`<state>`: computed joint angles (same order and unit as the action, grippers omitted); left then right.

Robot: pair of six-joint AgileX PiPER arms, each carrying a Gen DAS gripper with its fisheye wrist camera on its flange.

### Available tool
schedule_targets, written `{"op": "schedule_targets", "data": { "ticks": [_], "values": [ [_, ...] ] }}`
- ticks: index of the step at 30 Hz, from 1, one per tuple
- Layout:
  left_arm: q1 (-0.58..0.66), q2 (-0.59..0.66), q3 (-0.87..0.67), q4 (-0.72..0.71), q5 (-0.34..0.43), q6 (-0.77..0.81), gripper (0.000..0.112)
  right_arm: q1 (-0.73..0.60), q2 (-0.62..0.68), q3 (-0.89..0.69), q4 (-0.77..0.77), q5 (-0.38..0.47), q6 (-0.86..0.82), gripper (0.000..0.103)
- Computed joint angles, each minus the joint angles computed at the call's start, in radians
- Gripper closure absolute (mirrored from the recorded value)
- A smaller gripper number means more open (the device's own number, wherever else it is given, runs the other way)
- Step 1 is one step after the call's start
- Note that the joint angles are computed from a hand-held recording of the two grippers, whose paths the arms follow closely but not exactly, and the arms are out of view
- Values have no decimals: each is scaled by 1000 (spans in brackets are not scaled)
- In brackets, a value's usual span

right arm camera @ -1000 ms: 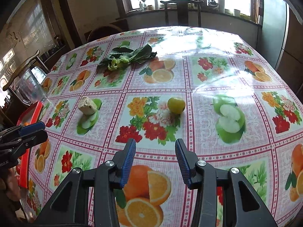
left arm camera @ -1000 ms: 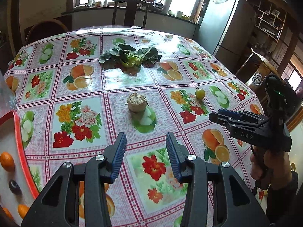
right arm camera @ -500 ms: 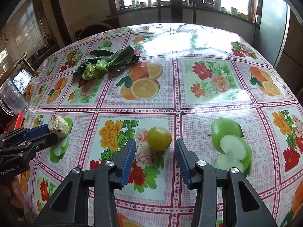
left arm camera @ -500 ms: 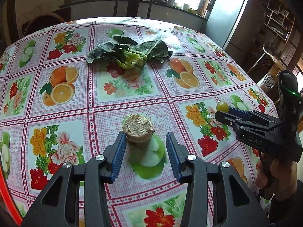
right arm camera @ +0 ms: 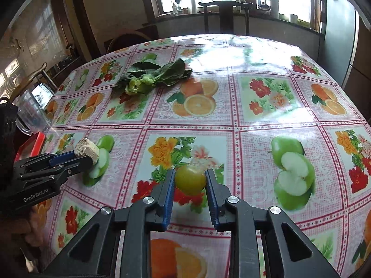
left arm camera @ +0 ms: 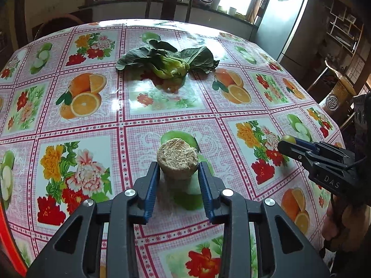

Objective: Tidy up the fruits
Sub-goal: 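Carry the rice cake in the left tool while the right tool carries the green fruit to the tray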

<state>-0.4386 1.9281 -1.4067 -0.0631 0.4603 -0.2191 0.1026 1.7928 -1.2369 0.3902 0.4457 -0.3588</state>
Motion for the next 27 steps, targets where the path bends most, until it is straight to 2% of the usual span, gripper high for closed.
{"op": "schedule_targets", "data": {
  "ticks": [5,13,17,20,27],
  "values": [
    [3,-155,182,-8,-63,-8,81,58,-106,98,57,-2,-41,77],
    [39,-427,452,-15,-112,-33,81,211,-227,193,24,-15,33,77],
    [70,-558,559,-26,-111,-30,81,292,-258,213,-25,-23,109,77],
    [118,-654,631,-88,-100,26,81,348,-274,226,-36,-28,148,77],
    [229,-859,746,-108,-32,70,81,493,-289,236,-62,-46,231,77]
  ]
}}
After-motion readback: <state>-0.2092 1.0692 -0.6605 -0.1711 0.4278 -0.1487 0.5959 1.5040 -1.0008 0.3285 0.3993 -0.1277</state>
